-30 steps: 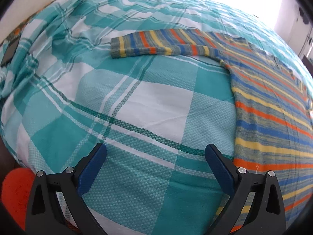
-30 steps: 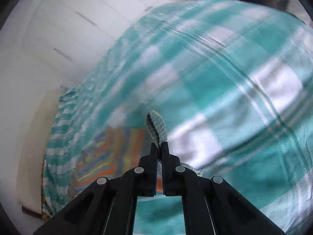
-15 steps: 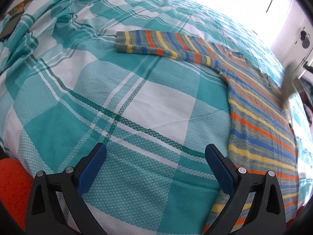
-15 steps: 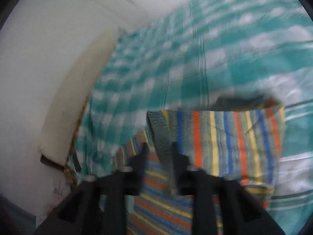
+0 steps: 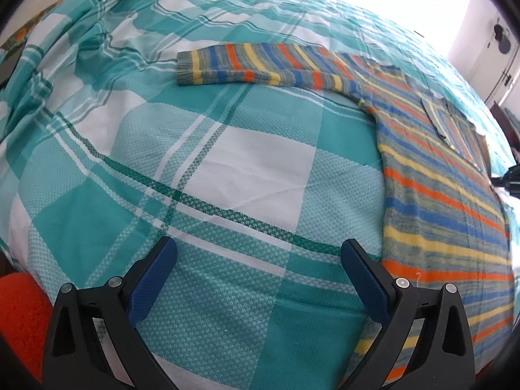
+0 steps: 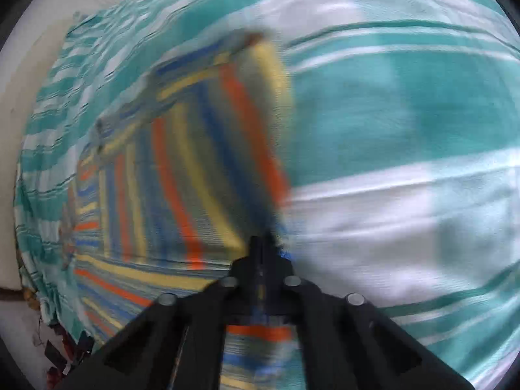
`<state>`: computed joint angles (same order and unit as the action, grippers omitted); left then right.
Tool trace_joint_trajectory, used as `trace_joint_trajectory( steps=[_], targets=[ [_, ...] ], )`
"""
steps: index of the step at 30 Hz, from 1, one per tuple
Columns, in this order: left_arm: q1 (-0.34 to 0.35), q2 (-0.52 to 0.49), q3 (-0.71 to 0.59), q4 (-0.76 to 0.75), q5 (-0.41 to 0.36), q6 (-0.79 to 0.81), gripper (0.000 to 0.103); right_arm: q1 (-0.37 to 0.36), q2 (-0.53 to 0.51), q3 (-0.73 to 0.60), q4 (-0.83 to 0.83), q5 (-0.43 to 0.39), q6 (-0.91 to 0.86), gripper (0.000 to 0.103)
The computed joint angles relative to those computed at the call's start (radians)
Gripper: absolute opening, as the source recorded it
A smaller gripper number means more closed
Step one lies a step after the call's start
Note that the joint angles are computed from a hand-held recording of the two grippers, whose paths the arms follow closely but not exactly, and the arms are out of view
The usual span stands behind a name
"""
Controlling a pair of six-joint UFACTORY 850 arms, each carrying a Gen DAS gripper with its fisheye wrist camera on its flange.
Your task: Fold small clothes
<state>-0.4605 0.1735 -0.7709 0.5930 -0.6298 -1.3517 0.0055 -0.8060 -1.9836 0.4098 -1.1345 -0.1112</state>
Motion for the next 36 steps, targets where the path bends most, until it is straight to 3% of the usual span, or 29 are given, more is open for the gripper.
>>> trace_joint_trajectory(
  steps=[1,2,8,12,14,17,18,20,23,27,30,36],
  targets=[
    [0.0,-0.003,-0.001,0.0,-0.002,0.0,0.101,0.001,-0.001,-0.024,-0.049,0.009,0.017,0.0],
    [-0.001,-0.007,-0.002,0.002,-0.005,-0.001,0.101,0.009,0.006,-0.036,-0.116,0.035,0.013,0.011],
    [-0.021,-0.046,-0.021,0.038,-0.047,-0.013,0.102,0.041,-0.136,-0.34,-0.029,-0.046,-0.097,0.011],
    [-0.024,-0.057,-0.022,0.043,-0.052,-0.013,0.102,0.065,-0.268,-0.48,-0.123,-0.075,-0.01,0.01],
    [-0.025,-0.065,-0.026,0.042,-0.058,-0.006,0.103,0.058,-0.243,-0.391,-0.174,0.006,0.06,0.0],
    [-0.023,-0.071,-0.028,0.046,-0.055,-0.005,0.103,0.036,-0.174,-0.274,-0.114,0.108,0.175,0.0],
    [-0.022,-0.073,-0.029,0.045,-0.052,-0.003,0.103,0.041,-0.156,-0.256,-0.12,0.119,0.159,0.009],
    [-0.021,-0.075,-0.031,0.046,-0.052,-0.004,0.103,0.056,-0.094,-0.181,-0.072,0.142,0.022,0.011],
    [-0.022,-0.076,-0.033,0.042,-0.053,-0.002,0.103,0.052,0.04,0.022,0.16,0.117,-0.232,0.022],
    [-0.024,-0.072,-0.03,0.037,-0.051,0.004,0.103,0.057,0.268,0.376,0.213,0.124,-0.419,0.026],
    [-0.03,-0.069,-0.028,0.04,-0.057,0.002,0.103,0.055,0.416,0.6,0.161,0.133,-0.46,0.026],
    [-0.041,-0.069,-0.027,0.049,-0.07,-0.01,0.103,-0.077,0.709,0.962,0.259,0.104,-0.438,0.027]
  ],
)
